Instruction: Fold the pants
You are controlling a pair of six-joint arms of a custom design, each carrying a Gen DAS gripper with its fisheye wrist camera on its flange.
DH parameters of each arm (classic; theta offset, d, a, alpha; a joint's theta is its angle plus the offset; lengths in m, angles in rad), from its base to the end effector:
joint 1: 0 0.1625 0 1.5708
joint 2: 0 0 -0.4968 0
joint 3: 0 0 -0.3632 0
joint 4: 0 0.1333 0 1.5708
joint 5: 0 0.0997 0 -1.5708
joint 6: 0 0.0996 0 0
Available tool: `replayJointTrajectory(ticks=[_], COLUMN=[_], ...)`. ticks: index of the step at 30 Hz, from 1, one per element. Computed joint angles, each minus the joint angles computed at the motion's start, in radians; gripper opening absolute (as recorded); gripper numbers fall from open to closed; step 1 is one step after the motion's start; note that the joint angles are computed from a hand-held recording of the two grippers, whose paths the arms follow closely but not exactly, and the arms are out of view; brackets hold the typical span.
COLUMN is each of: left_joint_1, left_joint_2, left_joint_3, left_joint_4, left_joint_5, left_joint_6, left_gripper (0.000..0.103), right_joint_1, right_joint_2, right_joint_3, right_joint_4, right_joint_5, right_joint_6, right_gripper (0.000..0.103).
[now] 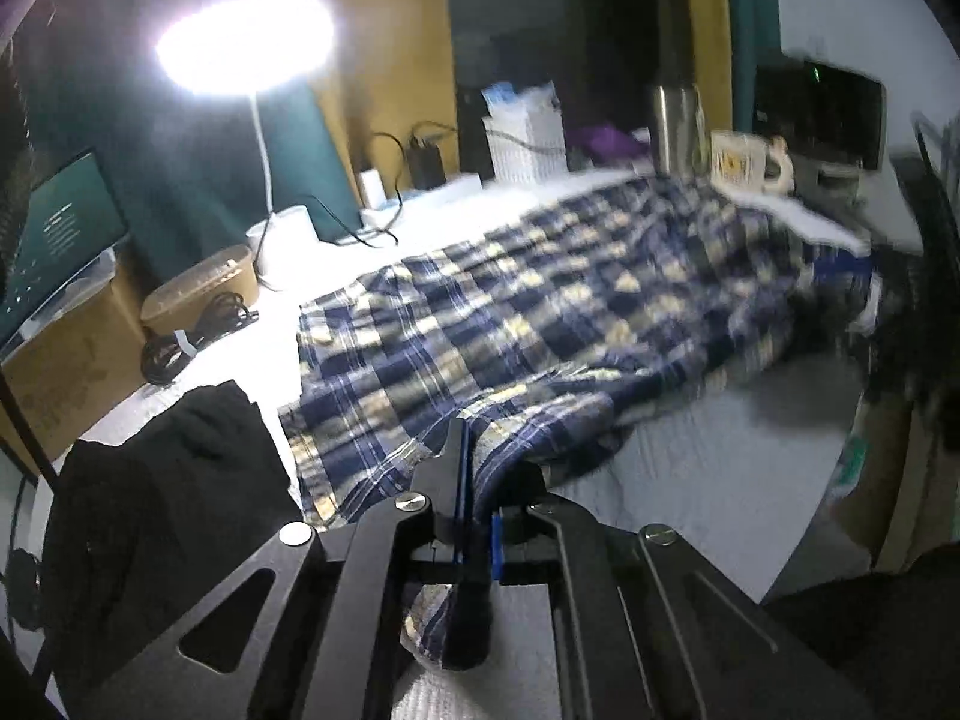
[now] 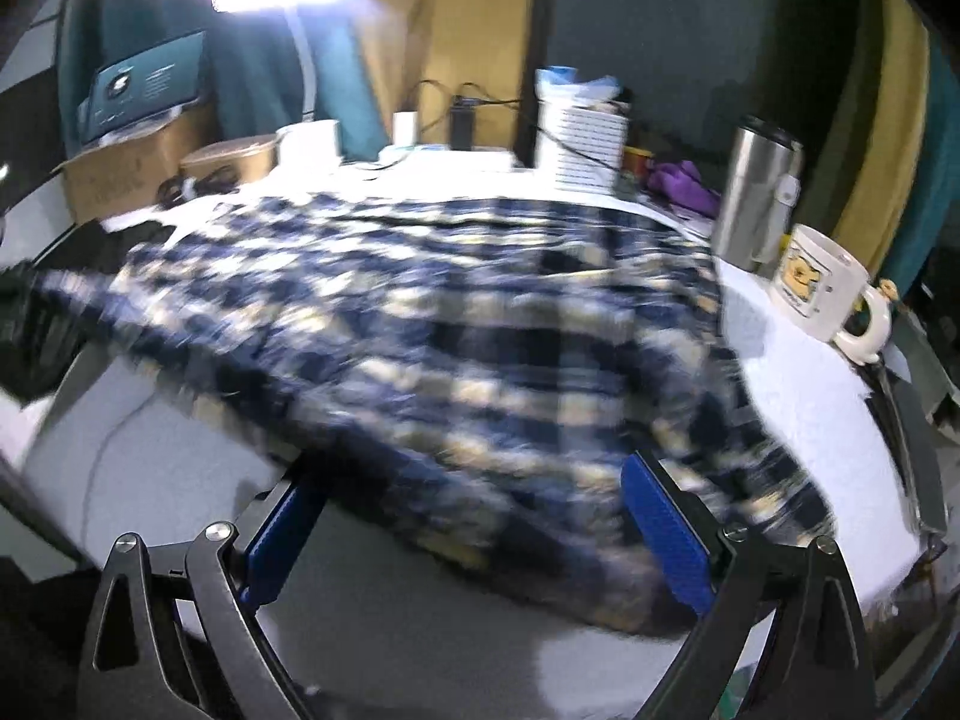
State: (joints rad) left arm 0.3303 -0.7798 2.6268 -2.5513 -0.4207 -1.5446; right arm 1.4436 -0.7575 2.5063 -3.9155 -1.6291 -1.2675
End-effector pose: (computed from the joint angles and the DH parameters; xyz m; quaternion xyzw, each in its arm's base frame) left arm -0.1995 -0.3054 0.0601 0.1103 0.7874 -0.4233 0.4342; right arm 0.0713 -0.4476 0.1201 0.5086 -0.8090 0.2070 0.2098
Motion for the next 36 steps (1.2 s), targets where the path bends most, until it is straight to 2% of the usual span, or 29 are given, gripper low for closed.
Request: replayJointTrajectory(ticks=[3, 6, 7, 8, 9, 12, 15, 18, 20, 22, 24, 29, 32, 34, 36], left_joint_1=[-0.006, -0.022, -0.03, -0.039, -0.047, -0.063, -0.06, -0.033, -0.016, -0.012, 0.002, 0.055, 0.066, 0.063, 0.065], left_joint_2=[-0.005, -0.007, -0.012, -0.014, -0.019, -0.036, -0.041, -0.021, -0.006, 0.008, 0.028, 0.094, 0.107, 0.116, 0.125], left_joint_3=[0.024, 0.033, 0.037, 0.042, 0.049, 0.066, 0.07, 0.083, 0.088, 0.09, 0.095, 0.116, 0.114, 0.118, 0.117], left_joint_4=[-0.12, -0.178, -0.19, -0.2, -0.218, -0.228, -0.205, -0.246, -0.269, -0.277, -0.317, -0.467, -0.474, -0.496, -0.506], left_joint_5=[0.016, 0.022, 0.021, 0.019, 0.014, 0.005, -0.002, -0.015, -0.028, -0.036, -0.042, -0.071, -0.09, -0.093, -0.094], left_joint_6=[0.046, 0.078, 0.082, 0.08, 0.085, 0.067, 0.043, 0.049, 0.051, 0.055, 0.082, 0.158, 0.177, 0.195, 0.209], left_gripper=[0.003, 0.003, 0.003, 0.003, 0.003, 0.003, 0.003, 0.003, 0.003, 0.003, 0.003, 0.003, 0.003, 0.004, 0.004], right_joint_1=[-0.011, -0.009, -0.009, -0.021, -0.027, -0.055, -0.092, -0.113, -0.111, -0.113, -0.114, -0.118, -0.116, -0.113, -0.099], right_joint_2=[0.075, 0.163, 0.173, 0.157, 0.136, 0.113, 0.035, 0.0, -0.014, -0.031, -0.049, -0.058, -0.096, -0.128, -0.143], right_joint_3=[0.058, 0.054, 0.043, 0.041, 0.025, -0.01, -0.06, -0.087, -0.102, -0.115, -0.132, -0.134, -0.142, -0.147, -0.146], right_joint_4=[-0.153, -0.309, -0.327, -0.303, -0.275, -0.278, -0.131, -0.106, -0.084, -0.054, -0.002, 0.014, 0.096, 0.147, 0.15], right_joint_5=[0.04, 0.0, -0.014, 0.009, 0.003, 0.004, 0.019, 0.021, 0.01, 0.004, 0.01, 0.019, 0.038, 0.064, 0.065], right_joint_6=[-0.065, -0.129, -0.139, -0.13, -0.102, -0.076, 0.003, 0.018, 0.018, 0.015, 0.034, 0.081, 0.149, 0.183, 0.187], right_gripper=[0.103, 0.103, 0.103, 0.103, 0.103, 0.103, 0.094, 0.077, 0.054, 0.041, 0.037, 0.03, 0.022, 0.02, 0.02])
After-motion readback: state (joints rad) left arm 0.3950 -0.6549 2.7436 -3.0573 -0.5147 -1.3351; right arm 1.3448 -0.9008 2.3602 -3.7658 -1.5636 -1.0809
